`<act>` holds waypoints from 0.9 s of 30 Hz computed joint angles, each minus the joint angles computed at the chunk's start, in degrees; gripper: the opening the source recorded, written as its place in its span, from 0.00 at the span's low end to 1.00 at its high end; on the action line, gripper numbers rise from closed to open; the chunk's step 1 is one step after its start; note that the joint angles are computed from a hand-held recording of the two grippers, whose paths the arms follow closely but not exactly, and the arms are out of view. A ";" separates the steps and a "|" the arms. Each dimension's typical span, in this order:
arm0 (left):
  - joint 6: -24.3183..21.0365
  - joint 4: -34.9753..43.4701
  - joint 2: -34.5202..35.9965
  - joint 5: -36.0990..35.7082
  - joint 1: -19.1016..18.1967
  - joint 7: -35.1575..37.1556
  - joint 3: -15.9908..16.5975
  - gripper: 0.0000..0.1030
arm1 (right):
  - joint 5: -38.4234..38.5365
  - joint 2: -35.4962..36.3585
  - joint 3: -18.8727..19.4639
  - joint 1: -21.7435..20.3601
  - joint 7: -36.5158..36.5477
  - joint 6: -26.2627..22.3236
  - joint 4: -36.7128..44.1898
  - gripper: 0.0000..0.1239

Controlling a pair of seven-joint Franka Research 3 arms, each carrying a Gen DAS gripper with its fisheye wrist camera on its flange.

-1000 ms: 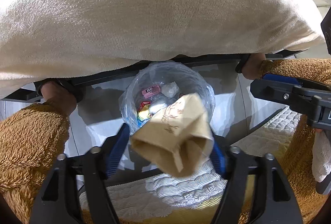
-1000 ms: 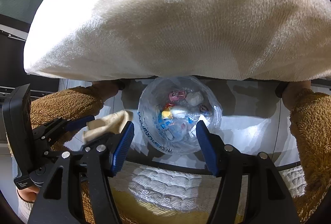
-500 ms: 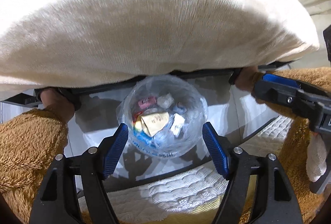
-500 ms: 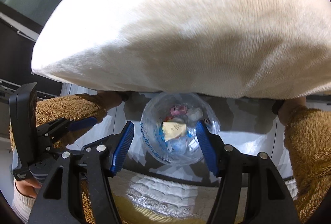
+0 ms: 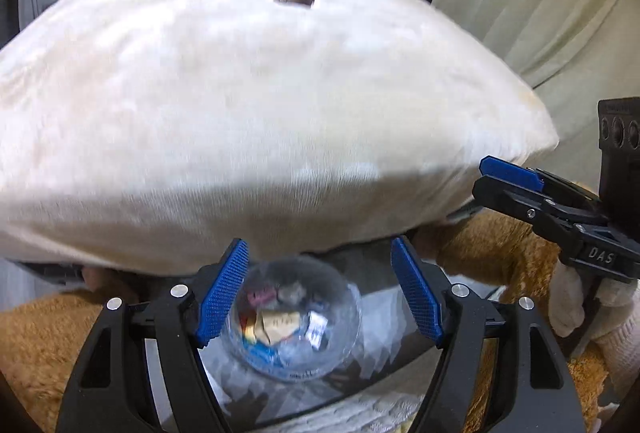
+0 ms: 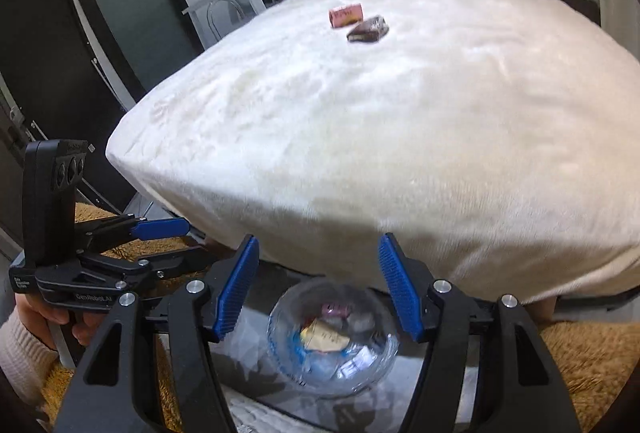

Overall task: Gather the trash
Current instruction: 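Raise both tools back over the bed toward the remaining packets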

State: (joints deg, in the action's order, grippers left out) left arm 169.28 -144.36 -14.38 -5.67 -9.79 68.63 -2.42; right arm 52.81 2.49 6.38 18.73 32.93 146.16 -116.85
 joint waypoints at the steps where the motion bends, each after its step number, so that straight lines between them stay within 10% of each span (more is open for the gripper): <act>1: 1.25 -0.09 -0.27 1.17 1.01 -0.67 -0.53 0.71 | 0.97 0.08 0.09 0.01 -1.47 0.95 0.41 0.50; 12: 8.31 5.20 2.22 5.40 2.95 1.04 3.46 0.82 | -3.26 11.18 2.28 -0.37 -1.48 3.87 16.95 0.56; 22: 8.50 14.80 8.30 -25.09 -14.09 32.37 21.10 0.93 | -16.64 26.01 4.02 0.68 2.84 2.01 36.70 0.61; 27: 6.68 19.20 11.68 -29.22 -11.51 39.62 20.31 0.94 | -24.91 35.99 3.43 1.80 7.97 -5.36 51.71 0.68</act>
